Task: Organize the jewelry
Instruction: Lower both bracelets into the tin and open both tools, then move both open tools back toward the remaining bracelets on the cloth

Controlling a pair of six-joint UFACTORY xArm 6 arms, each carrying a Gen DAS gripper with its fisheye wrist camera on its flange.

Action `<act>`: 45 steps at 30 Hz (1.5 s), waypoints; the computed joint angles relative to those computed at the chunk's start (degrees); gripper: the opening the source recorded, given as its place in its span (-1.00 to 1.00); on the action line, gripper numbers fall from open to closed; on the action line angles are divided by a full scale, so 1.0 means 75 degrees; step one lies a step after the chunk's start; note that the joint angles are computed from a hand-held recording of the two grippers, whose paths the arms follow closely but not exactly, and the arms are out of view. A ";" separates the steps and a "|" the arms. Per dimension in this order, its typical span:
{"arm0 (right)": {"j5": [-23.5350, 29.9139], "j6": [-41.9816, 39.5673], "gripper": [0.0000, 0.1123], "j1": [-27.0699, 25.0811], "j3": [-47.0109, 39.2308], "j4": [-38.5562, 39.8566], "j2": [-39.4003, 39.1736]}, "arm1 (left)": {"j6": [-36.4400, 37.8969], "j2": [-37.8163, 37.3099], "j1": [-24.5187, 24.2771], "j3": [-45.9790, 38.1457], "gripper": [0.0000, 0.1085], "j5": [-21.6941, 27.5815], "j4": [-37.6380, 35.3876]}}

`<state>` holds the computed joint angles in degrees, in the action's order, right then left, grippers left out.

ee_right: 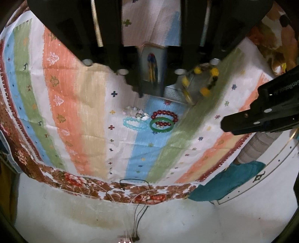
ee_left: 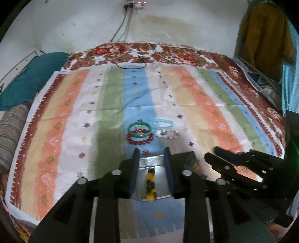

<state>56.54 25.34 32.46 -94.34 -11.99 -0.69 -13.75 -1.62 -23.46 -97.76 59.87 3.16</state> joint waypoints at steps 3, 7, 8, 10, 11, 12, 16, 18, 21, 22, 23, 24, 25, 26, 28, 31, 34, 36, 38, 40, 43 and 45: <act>0.0047 0.0055 -0.34 -0.0100 -0.0047 -0.0012 0.0032 | -0.0188 0.0120 0.0148 -0.0142 -0.34 0.0081 0.0004; 0.0152 0.0070 -0.21 -0.0266 -0.0220 0.0084 0.0180 | -0.0311 0.0317 0.0245 -0.0343 -0.11 0.0210 0.0016; 0.0184 0.0081 -0.15 -0.0309 -0.0302 0.0106 0.0244 | -0.0341 0.0367 0.0261 -0.0398 -0.10 0.0239 0.0031; 0.0199 0.0065 -0.09 -0.0363 -0.0425 0.0155 0.0342 | -0.0408 0.0550 0.0288 -0.0616 0.01 0.0340 0.0075; 0.0205 0.0045 -0.06 -0.0391 -0.0503 0.0174 0.0402 | -0.0412 0.0607 0.0298 -0.0668 0.04 0.0354 0.0077; 0.0216 0.0034 -0.04 -0.0404 -0.0554 0.0177 0.0441 | -0.0428 0.0710 0.0309 -0.0785 0.08 0.0401 0.0081; 0.0321 -0.0022 0.06 -0.0468 -0.0809 0.0219 0.0638 | -0.0402 0.1016 0.0295 -0.1151 0.12 0.0609 0.0201; 0.0370 -0.0024 0.12 -0.0497 -0.0910 0.0241 0.0721 | -0.0390 0.1119 0.0287 -0.1269 0.18 0.0662 0.0269; 0.0410 -0.0024 0.25 -0.0542 -0.1029 0.0246 0.0823 | -0.0343 0.1321 0.0290 -0.1507 0.24 0.0778 0.0363; 0.0431 -0.0029 0.28 -0.0555 -0.1088 0.0256 0.0871 | -0.0318 0.1444 0.0301 -0.1661 0.26 0.0876 0.0403; 0.0485 -0.0033 0.29 -0.0561 -0.1189 0.0276 0.0950 | -0.0309 0.1525 0.0312 -0.1754 0.28 0.0931 0.0423; 0.0518 -0.0055 0.29 -0.0579 -0.1255 0.0302 0.1007 | -0.0309 0.1607 0.0324 -0.1853 0.31 0.1008 0.0463; 0.0563 -0.0071 0.29 -0.0600 -0.1344 0.0328 0.1085 | -0.0320 0.1708 0.0334 -0.1971 0.33 0.1110 0.0514; 0.0603 -0.0092 0.31 -0.0619 -0.1416 0.0356 0.1145 | -0.0320 0.1792 0.0351 -0.2063 0.34 0.1185 0.0523; 0.0733 -0.0176 0.36 -0.0671 -0.1669 0.0436 0.1363 | -0.0322 0.2006 0.0415 -0.2316 0.35 0.1363 0.0474; 0.0801 -0.0204 0.41 -0.0747 -0.1860 0.0518 0.1541 | -0.0347 0.2318 0.0519 -0.2700 0.37 0.1555 0.0382; 0.0860 -0.0246 0.44 -0.0791 -0.2034 0.0574 0.1701 | -0.0344 0.2503 0.0608 -0.2922 0.42 0.1550 0.0302; 0.0909 -0.0257 0.46 -0.0816 -0.2186 0.0545 0.1833 | -0.0345 0.2622 0.0628 -0.3046 0.45 0.1529 0.0313; 0.0980 -0.0237 0.47 -0.0833 -0.2335 0.0511 0.1958 | -0.0371 0.2800 0.0635 -0.3240 0.48 0.1588 0.0336; 0.1083 -0.0239 0.47 -0.0867 -0.2542 0.0508 0.2134 | -0.0421 0.2996 0.0659 -0.3447 0.48 0.1703 0.0322; 0.1236 -0.0300 0.48 -0.0906 -0.2849 0.0518 0.2380 | -0.0418 0.3270 0.0673 -0.3766 0.49 0.1835 0.0273; 0.1283 -0.0325 0.48 -0.0928 -0.2974 0.0526 0.2488 | -0.0360 0.3455 0.0670 -0.3986 0.49 0.1906 0.0289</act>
